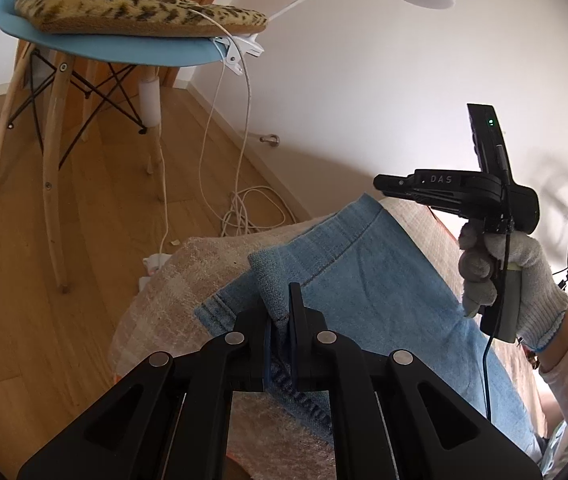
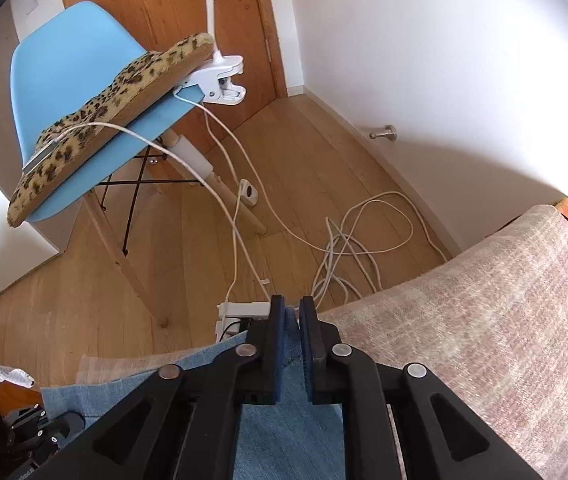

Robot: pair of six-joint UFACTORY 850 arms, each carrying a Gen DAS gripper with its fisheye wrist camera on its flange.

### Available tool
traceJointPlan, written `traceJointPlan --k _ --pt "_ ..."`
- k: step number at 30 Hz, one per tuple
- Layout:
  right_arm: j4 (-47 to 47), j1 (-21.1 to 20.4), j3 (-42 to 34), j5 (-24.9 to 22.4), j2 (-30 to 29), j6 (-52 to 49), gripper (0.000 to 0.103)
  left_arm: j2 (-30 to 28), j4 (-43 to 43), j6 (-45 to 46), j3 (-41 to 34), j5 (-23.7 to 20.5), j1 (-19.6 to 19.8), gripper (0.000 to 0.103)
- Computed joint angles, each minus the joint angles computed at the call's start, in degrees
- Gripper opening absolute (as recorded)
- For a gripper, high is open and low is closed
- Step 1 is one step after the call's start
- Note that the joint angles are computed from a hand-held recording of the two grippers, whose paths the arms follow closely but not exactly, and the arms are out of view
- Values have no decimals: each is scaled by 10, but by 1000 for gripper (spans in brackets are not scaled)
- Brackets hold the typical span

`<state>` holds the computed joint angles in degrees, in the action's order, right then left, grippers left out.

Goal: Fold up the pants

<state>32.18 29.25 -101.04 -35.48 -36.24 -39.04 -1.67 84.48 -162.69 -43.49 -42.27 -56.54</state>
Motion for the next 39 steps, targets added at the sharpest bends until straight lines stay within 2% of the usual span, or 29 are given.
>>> traceJointPlan --k 2,8,10,12,16,19,20,22,24,28,31,36,39 --pt "2 -5 18 20 19 4 35 6 -14 17 0 6 3 11" --pt "66 -37 84 22 99 -37 42 31 -83 121 -13 -22 -13 12" --pt "56 -45 118 35 139 -41 50 45 -93 158 -20 -21 -17 22" --pt "61 -55 160 41 185 -62 58 57 -97 190 -28 -8 -16 26" --pt "54 -84 241 48 276 -69 60 64 -124 283 -62 37 -6 26" --pt "50 -113 296 49 340 -61 68 56 -154 368 -101 56 -1 26" --pt "50 -126 314 48 362 -59 69 51 -161 393 -116 60 -1 27" --pt "56 -154 349 44 404 -59 69 38 -176 443 -147 72 0 36" --pt "55 -185 387 45 451 -57 69 21 -193 493 -183 88 3 36" --pt "71 -265 456 18 539 -68 69 -30 -261 622 -273 121 8 37" --pt "92 -345 505 -17 601 -92 69 -80 -328 728 -351 130 5 38" --pt "125 -521 584 -78 686 -154 69 -178 -469 923 -491 140 -10 45" --pt "137 -640 613 -125 710 -197 69 -242 -547 1012 -578 136 -23 45"
